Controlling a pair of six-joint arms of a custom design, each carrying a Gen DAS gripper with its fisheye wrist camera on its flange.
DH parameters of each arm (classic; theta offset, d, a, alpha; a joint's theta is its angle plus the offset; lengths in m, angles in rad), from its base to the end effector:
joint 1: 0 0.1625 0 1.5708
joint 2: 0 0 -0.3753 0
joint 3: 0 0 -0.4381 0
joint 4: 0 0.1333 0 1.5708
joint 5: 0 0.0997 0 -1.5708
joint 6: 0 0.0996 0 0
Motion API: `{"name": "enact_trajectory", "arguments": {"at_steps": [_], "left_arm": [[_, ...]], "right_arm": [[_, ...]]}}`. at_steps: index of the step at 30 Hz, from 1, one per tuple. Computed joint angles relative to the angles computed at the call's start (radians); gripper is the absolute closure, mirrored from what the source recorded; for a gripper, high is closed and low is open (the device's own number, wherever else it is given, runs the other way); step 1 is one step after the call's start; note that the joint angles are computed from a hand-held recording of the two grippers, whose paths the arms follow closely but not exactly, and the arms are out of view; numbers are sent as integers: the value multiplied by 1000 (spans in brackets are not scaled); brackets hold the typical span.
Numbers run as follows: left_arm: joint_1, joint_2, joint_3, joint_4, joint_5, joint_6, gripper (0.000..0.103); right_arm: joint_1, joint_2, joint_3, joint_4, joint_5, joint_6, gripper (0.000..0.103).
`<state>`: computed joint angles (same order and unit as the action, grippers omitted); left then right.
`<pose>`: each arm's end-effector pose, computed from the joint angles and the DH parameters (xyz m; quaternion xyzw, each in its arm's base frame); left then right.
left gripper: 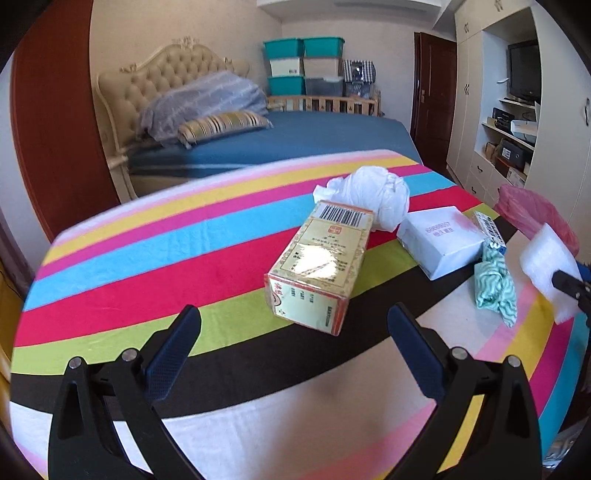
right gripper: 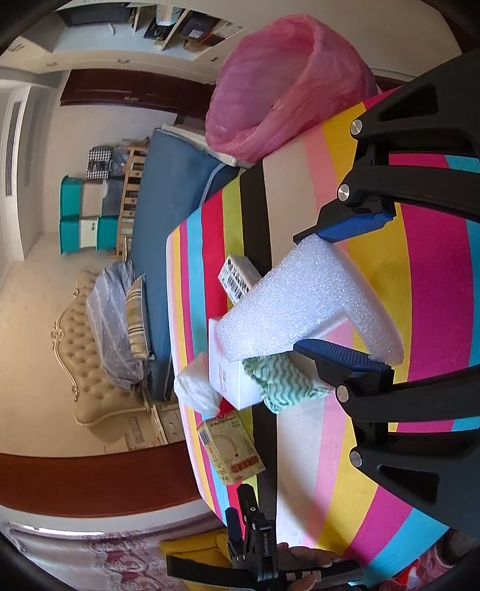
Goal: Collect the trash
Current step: 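Grasp the tan medicine box with the left tool while the right tool holds the foam, then carry the foam block and tan box in both tools over the pink bin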
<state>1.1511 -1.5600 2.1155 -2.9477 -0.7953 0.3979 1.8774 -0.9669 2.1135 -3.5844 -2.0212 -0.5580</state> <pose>-0.0168 -0.5359 0.3313 0.1989 0.8388 -0.3734 0.3426 0.2446 -0.4746 0.0901 0.2854 -0.8425 0.3808 0.2524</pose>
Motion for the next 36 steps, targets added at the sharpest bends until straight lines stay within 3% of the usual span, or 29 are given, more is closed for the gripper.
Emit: {"name": "enact_trajectory", "arguments": {"at_steps": [4,13,14,17,21,29,36], "left_arm": [[24,60,-64,44,-10,-22,5],[8,148,-122,3,16,12,6],[5,157,-125,-1,19,19,9],[-3,165,-122,10,19,19,44],[-9,105,-58,-6,-40,6,46],[-75,-16,96,-89,-27,-25,46],[-140,-38,168,-131,-18,-53,46]], "right_arm": [[-8,11,-3,-22,-3,11,54],[-5,38,-11,-51,-32,18,53],[-4,39,-11,-53,-33,17,53],[-2,40,-8,-62,-36,10,53],[-5,34,-1,-66,-32,10,53],[-6,33,15,-75,-22,12,53],[-3,34,23,-94,-21,5,53]]}}
